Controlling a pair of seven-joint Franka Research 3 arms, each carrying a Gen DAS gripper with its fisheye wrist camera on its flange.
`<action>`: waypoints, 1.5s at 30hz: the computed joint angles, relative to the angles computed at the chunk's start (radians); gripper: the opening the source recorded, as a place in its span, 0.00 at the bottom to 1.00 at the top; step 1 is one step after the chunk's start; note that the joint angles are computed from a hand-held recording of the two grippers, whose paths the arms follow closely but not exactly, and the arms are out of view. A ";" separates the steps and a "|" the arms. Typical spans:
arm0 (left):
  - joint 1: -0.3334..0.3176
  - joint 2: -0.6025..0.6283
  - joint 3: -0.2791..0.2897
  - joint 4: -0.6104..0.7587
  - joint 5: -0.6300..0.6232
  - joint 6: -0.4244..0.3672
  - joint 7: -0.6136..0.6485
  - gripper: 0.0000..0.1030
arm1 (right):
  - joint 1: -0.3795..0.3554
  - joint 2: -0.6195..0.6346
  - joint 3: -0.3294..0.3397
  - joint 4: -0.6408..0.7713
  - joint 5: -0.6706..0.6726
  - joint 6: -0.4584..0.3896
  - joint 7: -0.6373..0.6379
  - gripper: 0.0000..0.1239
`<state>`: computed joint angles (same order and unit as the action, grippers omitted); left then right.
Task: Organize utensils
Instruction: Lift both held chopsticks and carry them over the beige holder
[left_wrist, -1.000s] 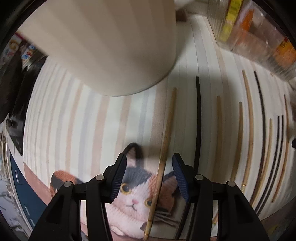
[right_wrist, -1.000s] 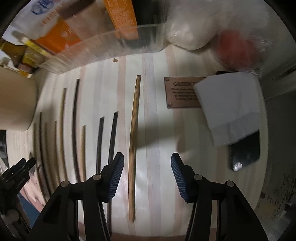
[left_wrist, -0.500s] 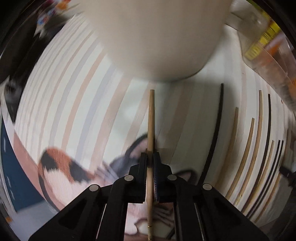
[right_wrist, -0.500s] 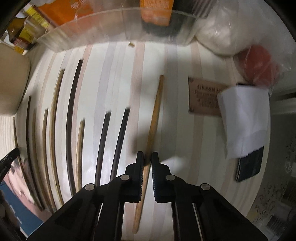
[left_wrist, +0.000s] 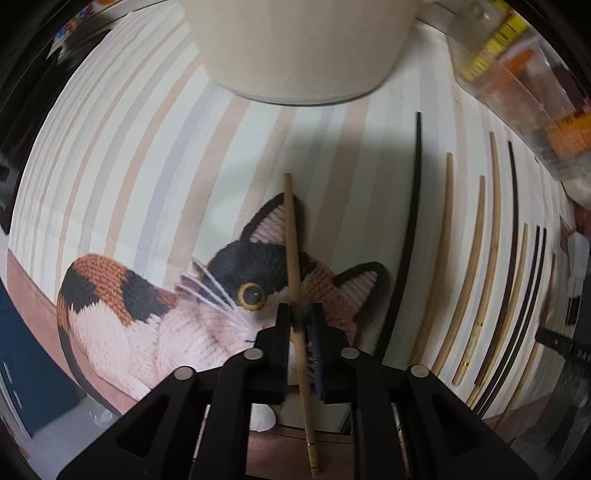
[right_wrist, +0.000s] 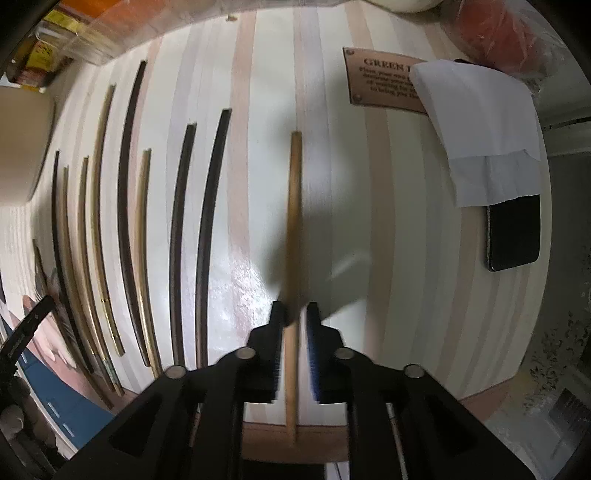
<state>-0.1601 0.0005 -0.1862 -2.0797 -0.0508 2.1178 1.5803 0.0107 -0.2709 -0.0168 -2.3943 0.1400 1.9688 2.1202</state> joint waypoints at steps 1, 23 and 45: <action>-0.003 -0.001 -0.003 0.004 0.001 -0.006 0.005 0.13 | 0.002 0.003 -0.001 -0.001 0.005 0.000 -0.005 0.20; -0.030 0.088 -0.031 0.188 0.071 -0.076 0.000 0.04 | 0.018 0.014 0.010 0.018 -0.043 0.093 0.088 0.06; 0.017 -0.083 0.029 0.302 -0.031 0.055 0.019 0.04 | 0.036 -0.120 0.048 0.149 -0.008 0.338 0.029 0.06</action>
<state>-0.1435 -0.0824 -0.1572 -1.7778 -0.0820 2.1733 1.5995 0.0465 -0.3908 0.0316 -2.2456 0.1319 2.3071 2.1490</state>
